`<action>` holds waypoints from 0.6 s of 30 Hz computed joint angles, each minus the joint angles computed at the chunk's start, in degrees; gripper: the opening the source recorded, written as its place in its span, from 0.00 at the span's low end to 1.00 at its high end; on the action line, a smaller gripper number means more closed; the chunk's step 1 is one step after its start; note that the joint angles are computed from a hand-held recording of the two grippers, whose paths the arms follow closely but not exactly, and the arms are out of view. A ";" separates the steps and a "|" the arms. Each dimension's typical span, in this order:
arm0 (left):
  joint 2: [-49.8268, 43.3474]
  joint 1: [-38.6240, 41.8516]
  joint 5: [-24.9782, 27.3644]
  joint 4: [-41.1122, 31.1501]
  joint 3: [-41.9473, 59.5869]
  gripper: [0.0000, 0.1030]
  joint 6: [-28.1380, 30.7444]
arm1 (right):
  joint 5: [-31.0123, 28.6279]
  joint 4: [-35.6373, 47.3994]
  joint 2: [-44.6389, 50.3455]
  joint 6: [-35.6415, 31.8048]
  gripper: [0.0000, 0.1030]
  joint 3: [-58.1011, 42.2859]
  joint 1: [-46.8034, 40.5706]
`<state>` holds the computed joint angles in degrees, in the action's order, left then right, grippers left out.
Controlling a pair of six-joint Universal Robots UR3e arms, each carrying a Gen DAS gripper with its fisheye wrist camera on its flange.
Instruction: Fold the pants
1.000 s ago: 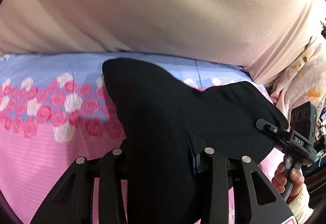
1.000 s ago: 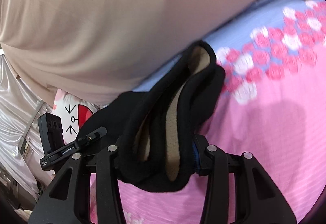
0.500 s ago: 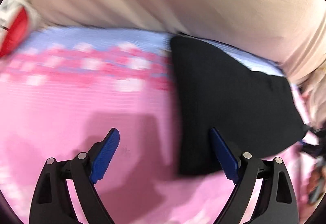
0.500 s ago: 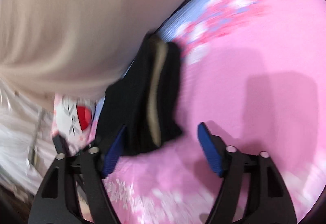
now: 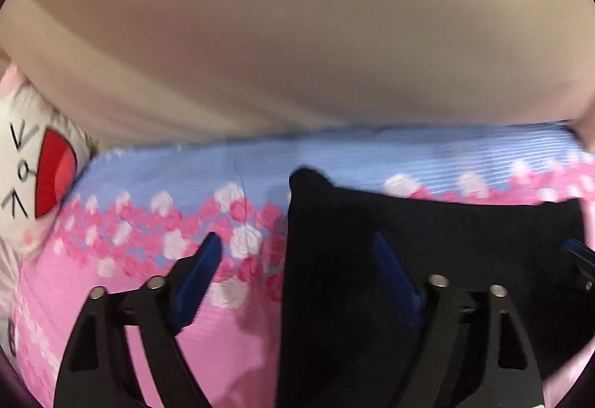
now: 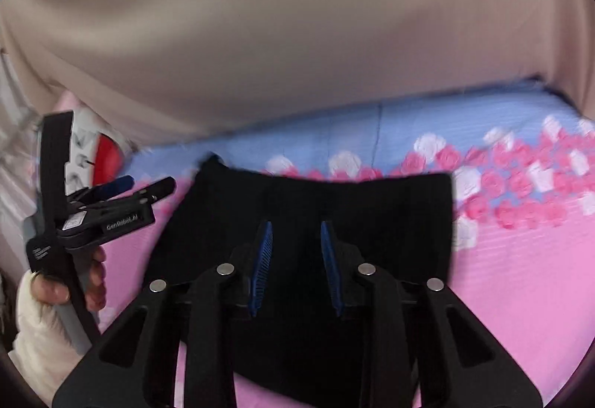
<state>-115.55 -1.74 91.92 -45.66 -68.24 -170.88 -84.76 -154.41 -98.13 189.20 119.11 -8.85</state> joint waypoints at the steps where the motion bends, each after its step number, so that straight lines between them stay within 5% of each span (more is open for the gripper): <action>1: -2.32 0.13 -0.25 -2.00 2.55 0.74 -0.38 | -0.59 -2.03 1.66 -0.63 0.21 0.78 -1.81; 2: -3.85 0.79 -1.19 -1.72 3.20 0.77 -1.21 | -0.85 -2.34 3.79 -0.44 0.00 0.62 -4.43; 6: -8.56 1.94 -1.90 1.40 5.88 0.91 -5.62 | 18.88 -5.79 3.34 -2.51 0.00 5.80 -19.22; 11: -7.45 2.47 -1.99 6.22 2.28 0.94 -6.27 | 17.04 -9.78 0.17 4.90 0.02 6.09 -15.21; 13: -7.21 2.83 -2.47 6.32 1.65 0.95 -6.66 | 8.09 -7.17 3.37 0.78 0.00 2.82 -11.93; 16: -7.98 2.49 -2.14 3.90 4.10 0.95 -6.91 | 16.52 -9.29 1.32 4.22 0.00 8.57 -19.42; 18: -3.62 3.03 -1.41 6.15 -0.73 0.88 -5.36 | 13.87 -8.66 -7.33 5.54 0.03 11.62 -18.86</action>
<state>-119.16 1.30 90.50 -39.52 -68.97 -176.24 -70.89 -163.08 -105.46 194.74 130.73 -27.71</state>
